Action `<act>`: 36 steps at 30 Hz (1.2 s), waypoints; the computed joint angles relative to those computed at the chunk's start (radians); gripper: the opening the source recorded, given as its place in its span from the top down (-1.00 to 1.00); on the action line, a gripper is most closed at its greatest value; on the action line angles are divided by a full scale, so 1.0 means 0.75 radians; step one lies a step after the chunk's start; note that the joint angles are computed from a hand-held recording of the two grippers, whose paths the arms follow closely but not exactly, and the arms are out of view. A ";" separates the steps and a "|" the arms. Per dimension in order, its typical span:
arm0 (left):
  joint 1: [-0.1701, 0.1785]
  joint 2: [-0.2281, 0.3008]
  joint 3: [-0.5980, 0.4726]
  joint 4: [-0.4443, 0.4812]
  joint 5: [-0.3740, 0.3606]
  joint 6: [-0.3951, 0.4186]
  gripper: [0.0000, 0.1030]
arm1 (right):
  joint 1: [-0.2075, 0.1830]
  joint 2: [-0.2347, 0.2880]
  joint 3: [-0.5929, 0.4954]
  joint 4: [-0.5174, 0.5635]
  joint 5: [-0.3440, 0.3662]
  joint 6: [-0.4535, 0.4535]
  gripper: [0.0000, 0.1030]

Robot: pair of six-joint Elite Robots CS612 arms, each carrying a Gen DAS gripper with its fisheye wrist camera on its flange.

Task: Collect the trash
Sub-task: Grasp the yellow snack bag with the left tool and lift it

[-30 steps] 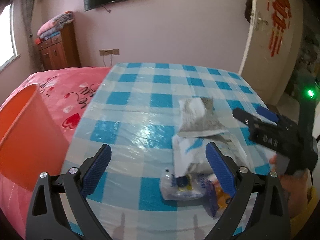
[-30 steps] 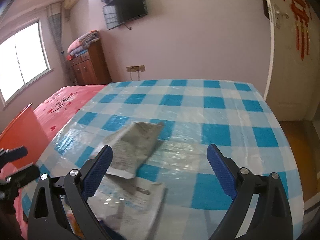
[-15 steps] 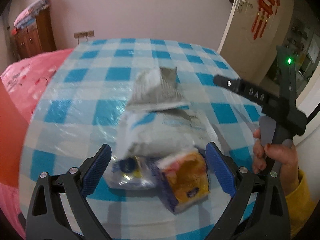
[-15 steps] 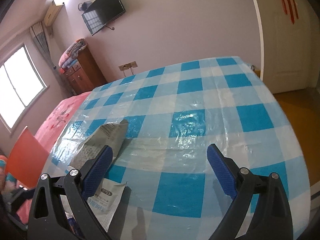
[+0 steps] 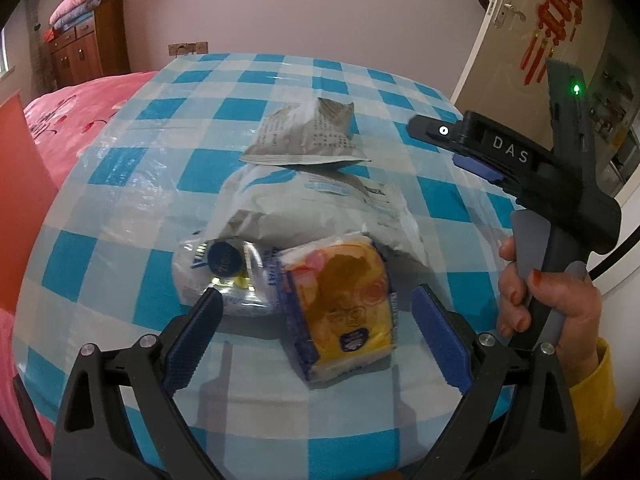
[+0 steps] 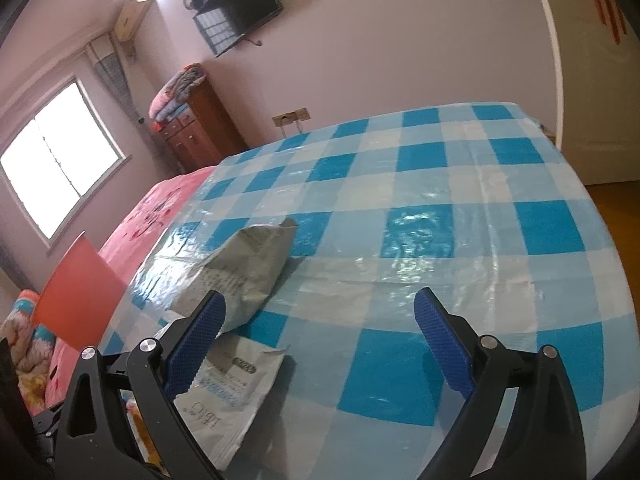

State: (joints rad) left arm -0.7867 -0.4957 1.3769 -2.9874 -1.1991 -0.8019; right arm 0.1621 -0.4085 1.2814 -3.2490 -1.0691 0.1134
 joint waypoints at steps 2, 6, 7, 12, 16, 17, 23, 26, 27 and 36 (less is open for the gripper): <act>-0.006 0.006 -0.013 0.014 0.014 0.000 -0.84 | 0.000 -0.001 0.000 0.009 0.023 -0.020 -0.83; -0.007 0.023 -0.052 0.064 0.008 -0.001 -0.61 | 0.001 -0.001 -0.004 0.051 0.067 -0.060 -0.83; -0.010 0.026 -0.060 0.082 0.025 0.002 -0.61 | 0.002 -0.002 -0.005 0.058 0.072 -0.066 -0.83; -0.009 0.031 -0.076 0.112 0.051 -0.021 -0.58 | -0.001 0.004 -0.019 0.102 0.133 -0.081 -0.83; -0.013 0.035 -0.100 0.190 0.103 -0.030 -0.45 | -0.008 0.019 -0.044 0.140 0.224 -0.046 -0.83; -0.014 0.035 -0.104 0.208 0.113 -0.034 -0.37 | -0.008 0.019 -0.044 0.140 0.224 -0.046 -0.83; -0.010 0.030 -0.100 0.222 0.131 -0.048 -0.14 | -0.012 0.044 -0.089 0.191 0.328 0.006 -0.83; -0.004 0.024 -0.087 0.199 0.114 -0.054 -0.07 | -0.012 0.054 -0.108 0.217 0.378 0.019 -0.83; -0.003 0.022 -0.083 0.196 0.111 -0.057 -0.04 | -0.011 0.058 -0.114 0.227 0.396 0.020 -0.83; 0.009 0.003 -0.040 0.105 0.067 -0.057 0.20 | 0.007 0.063 -0.134 0.253 0.378 0.013 -0.83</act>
